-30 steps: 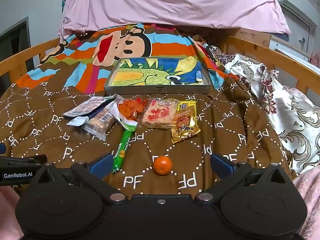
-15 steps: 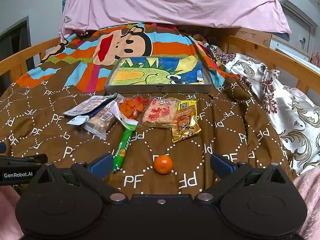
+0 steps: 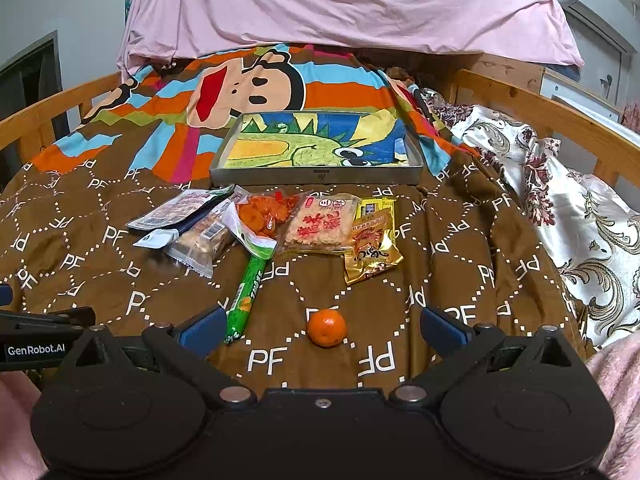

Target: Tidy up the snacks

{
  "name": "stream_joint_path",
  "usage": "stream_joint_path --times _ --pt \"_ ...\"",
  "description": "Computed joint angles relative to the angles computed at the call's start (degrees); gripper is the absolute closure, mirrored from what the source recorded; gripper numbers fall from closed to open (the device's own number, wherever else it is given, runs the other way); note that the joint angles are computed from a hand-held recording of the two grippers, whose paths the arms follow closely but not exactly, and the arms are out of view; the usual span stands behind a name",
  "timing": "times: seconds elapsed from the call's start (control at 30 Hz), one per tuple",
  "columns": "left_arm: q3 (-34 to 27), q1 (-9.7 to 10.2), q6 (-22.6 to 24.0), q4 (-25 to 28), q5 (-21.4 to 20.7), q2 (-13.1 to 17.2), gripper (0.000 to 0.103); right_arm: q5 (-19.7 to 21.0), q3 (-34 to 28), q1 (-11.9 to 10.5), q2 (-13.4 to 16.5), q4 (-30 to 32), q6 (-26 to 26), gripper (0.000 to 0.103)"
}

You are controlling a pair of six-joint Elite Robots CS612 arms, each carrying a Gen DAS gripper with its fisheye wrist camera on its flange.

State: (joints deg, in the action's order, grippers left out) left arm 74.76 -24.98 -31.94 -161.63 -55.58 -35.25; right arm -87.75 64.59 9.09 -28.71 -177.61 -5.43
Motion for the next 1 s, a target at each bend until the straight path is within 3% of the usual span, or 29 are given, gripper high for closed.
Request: stream_joint_path --times 0.83,1.0 --pt "0.1 -0.06 -0.3 0.4 0.0 -0.1 0.001 0.2 0.2 0.0 -0.3 0.7 -0.2 0.001" --pt "-0.1 0.22 0.1 0.7 -1.5 0.0 0.001 0.8 -0.6 -0.2 -0.3 3.5 0.7 0.001"
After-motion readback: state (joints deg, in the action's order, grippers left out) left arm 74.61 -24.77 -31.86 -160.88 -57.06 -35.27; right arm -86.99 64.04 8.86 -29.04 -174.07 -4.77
